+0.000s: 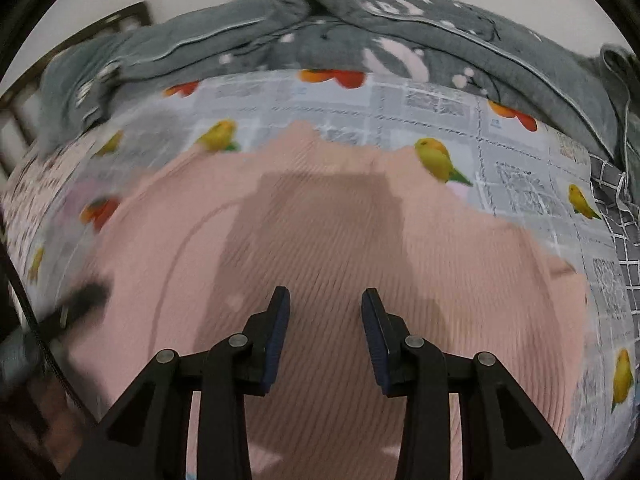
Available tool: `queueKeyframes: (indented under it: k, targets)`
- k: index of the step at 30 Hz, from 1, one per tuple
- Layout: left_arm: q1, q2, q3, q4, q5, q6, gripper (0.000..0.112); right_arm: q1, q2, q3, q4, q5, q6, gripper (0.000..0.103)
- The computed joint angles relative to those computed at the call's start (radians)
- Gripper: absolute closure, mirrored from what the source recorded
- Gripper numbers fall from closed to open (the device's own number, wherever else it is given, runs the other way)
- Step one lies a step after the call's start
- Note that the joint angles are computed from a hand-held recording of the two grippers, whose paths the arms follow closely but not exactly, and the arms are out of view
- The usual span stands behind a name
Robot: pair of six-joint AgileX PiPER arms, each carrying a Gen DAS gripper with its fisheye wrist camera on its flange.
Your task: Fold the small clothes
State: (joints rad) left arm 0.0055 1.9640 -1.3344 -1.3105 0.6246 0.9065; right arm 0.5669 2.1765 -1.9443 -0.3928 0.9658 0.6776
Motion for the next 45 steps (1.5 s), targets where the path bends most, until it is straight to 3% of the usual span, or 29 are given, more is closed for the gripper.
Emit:
queueKeyframes:
  k: [6,9,12,15,16,19,22,27,31,34,38,42,45]
  targets:
    - [0.007,0.004,-0.001,-0.012,0.013,0.004,0.056,0.083,-0.159,0.269,-0.095,-0.092,0.124,0.065]
    - [0.008,0.004,-0.002,-0.008,0.011,0.005,0.056,0.104,-0.16,0.317,-0.116,-0.108,0.159,0.065]
    - [0.003,0.008,-0.01,0.005,0.001,-0.007,0.057,0.127,-0.167,0.394,-0.231,-0.166,0.291,0.065]
    - [-0.01,0.016,-0.042,0.088,-0.025,-0.113,0.065,0.157,-0.157,0.425,-0.348,-0.173,0.406,0.065]
    - [-0.013,0.017,-0.053,0.125,-0.035,-0.173,0.075,0.163,-0.157,0.426,-0.361,-0.165,0.415,0.065]
    - [-0.005,0.04,-0.123,0.256,0.0,-0.346,0.089,0.174,-0.205,0.462,-0.34,-0.182,0.374,0.065]
    - [-0.024,0.027,-0.161,0.378,-0.005,-0.465,0.093,0.182,-0.357,0.634,-0.352,-0.325,0.354,0.066]
    - [-0.124,-0.056,-0.224,0.696,-0.052,-0.742,0.095,0.183,-0.574,0.86,-0.482,-0.325,0.538,0.066]
    - [-0.265,-0.072,-0.378,1.069,-0.004,-1.028,0.096,0.079,-0.711,0.988,-0.428,-0.342,0.589,0.066]
    - [-0.404,-0.04,-0.539,1.348,0.074,-1.187,0.097,0.01,-0.823,1.071,-0.406,-0.34,0.619,0.066]
    - [-0.584,0.074,-0.81,1.519,0.228,-1.185,0.097,-0.058,-0.986,1.168,-0.412,-0.3,0.645,0.066]
    - [-0.737,0.212,-1.008,1.57,0.367,-1.108,0.096,-0.105,-1.086,1.225,-0.383,-0.261,0.621,0.066]
    - [-0.816,0.274,-0.99,1.549,0.367,-1.074,0.096,-0.131,-1.128,1.261,-0.367,-0.248,0.611,0.066]
